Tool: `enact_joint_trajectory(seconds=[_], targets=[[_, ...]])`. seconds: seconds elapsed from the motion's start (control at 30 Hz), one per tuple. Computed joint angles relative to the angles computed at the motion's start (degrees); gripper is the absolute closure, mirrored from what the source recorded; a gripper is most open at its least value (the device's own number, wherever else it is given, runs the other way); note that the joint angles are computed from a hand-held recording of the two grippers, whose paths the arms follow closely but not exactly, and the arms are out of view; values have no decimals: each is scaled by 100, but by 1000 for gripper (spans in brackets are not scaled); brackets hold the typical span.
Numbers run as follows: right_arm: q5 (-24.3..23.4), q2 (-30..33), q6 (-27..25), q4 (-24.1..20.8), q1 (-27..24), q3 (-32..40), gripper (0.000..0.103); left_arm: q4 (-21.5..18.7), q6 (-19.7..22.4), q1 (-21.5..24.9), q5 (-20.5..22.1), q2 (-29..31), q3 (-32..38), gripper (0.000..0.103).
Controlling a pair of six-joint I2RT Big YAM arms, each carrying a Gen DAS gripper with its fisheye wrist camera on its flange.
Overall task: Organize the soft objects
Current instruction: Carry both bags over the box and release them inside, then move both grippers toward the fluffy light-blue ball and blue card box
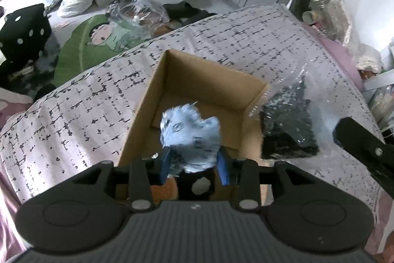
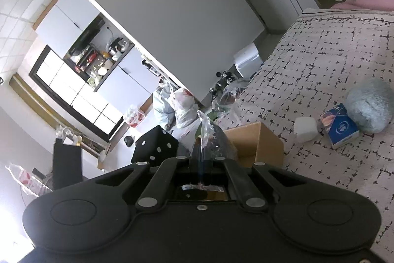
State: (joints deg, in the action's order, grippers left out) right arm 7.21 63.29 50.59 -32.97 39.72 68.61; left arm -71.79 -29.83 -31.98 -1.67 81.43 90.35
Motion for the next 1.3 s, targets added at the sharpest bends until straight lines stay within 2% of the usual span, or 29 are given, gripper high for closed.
enact_joint_trajectory(seconds=[0.03,0.1,0.2,0.3,0.47,0.57,0.6,0.67,0.7,0.77,0.87,0.97,1.03,1.13,1.3], targets=[[-18,29,-9,30,7,9,103,-39,-1,6,-49,29,15,62],[-47,97,-28,75,22,30,103,-42,51,8,-182,44,9,51],[-134,201,-45,75,43,87,103,46,150,7,-372,-9,-71,41],[-186,291,-49,38,73,147,103,33,233,58,-396,-15,-78,36],[-221,465,-69,-148,114,285,101,61,335,170,-378,-60,-92,34],[-325,579,124,-576,78,451,89,62,351,219,-340,-72,-83,34],[-342,579,158,-640,79,470,82,56,359,237,-307,-75,-74,34],[-78,556,193,-809,160,527,40,52,413,257,-250,-78,-52,33],[150,547,146,-891,227,564,35,42,435,254,-243,-82,-37,33],[438,551,52,-1082,314,650,29,77,422,247,-252,-120,-46,33],[537,484,116,-1152,297,605,24,158,333,244,-273,-172,-61,24],[738,470,151,-1376,289,633,22,215,260,217,-257,-198,-49,21],[710,419,-5,-1414,254,623,21,239,245,190,-196,-194,-31,19],[749,315,-102,-1408,230,626,5,202,342,91,-245,-152,45,19],[713,94,45,-1466,51,531,0,240,124,-37,-264,-140,150,19]])
